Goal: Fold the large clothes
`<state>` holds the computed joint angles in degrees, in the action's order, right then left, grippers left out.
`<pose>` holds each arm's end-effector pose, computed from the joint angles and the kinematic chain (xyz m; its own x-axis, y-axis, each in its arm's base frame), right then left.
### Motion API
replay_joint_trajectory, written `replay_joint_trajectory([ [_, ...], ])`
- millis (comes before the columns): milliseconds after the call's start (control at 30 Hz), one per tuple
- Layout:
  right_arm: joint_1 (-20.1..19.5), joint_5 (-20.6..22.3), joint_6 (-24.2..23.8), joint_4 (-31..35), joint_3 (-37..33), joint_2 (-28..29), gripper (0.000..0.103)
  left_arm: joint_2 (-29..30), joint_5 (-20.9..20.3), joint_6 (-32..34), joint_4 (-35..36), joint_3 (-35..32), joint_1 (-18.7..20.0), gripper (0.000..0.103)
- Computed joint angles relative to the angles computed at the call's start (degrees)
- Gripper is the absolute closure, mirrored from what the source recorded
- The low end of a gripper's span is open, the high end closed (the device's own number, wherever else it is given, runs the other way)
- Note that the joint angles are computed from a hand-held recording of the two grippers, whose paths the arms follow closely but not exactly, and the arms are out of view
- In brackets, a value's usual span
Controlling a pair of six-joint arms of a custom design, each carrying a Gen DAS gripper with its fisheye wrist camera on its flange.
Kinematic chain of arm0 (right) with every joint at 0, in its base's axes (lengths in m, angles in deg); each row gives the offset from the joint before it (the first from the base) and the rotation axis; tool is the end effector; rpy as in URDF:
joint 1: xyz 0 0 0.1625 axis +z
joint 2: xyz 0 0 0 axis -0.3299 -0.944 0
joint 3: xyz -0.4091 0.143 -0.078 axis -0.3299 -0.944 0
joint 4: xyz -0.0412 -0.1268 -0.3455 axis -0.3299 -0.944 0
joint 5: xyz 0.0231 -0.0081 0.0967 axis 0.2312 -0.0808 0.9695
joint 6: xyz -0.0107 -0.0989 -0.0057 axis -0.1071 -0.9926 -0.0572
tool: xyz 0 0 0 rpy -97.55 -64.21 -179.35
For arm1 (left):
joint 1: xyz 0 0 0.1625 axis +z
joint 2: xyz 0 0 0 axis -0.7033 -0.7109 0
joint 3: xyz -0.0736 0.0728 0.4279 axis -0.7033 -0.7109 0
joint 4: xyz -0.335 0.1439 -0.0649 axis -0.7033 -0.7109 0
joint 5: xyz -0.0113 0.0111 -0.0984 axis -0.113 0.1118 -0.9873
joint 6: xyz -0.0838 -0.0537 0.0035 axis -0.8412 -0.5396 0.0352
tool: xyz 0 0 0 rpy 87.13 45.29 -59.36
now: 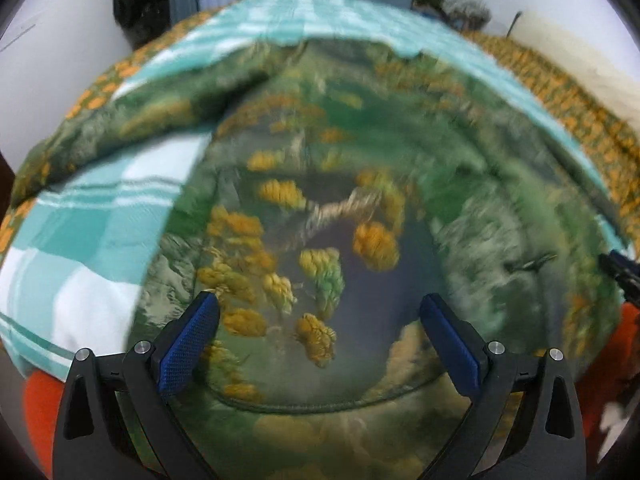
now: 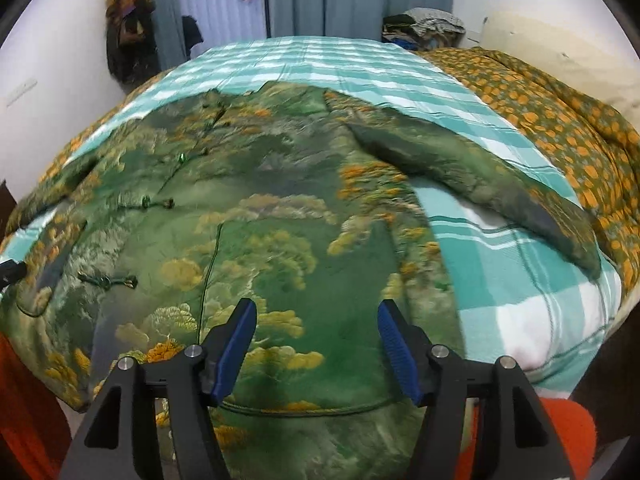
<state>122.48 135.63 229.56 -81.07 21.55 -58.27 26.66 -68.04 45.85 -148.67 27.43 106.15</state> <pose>0.1514 -0.4355 0.1066 -0.6275 0.4282 0.6503 -0.1815 0.7317 -0.6570 -0.0944 -0.5716 0.1297 -0.6996 0.4102 -0.5851 0.5869 0.7969 -0.1431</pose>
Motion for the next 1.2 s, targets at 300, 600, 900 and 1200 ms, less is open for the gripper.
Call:
replay_joint_trajectory([
  [300,-1.9,0.6,2.2,4.8,-3.1,4.3,0.034,2.7,3.3,0.3,-2.6,0.2,-0.6,0.000],
  [600,-2.7,-0.2,2.8,4.2,-2.6,4.6,0.033,3.1,2.0,0.5,-1.5,-1.0,0.0,0.000],
  [900,-3.4,-1.9,2.7,3.0,-1.5,3.6,0.032,3.6,3.4,0.8,-0.4,-1.3,-0.5,0.000],
  [1200,-3.4,-2.5,2.6,1.7,-0.4,2.9,0.031,3.7,3.3,2.7,-1.8,-0.8,-0.4,0.000],
])
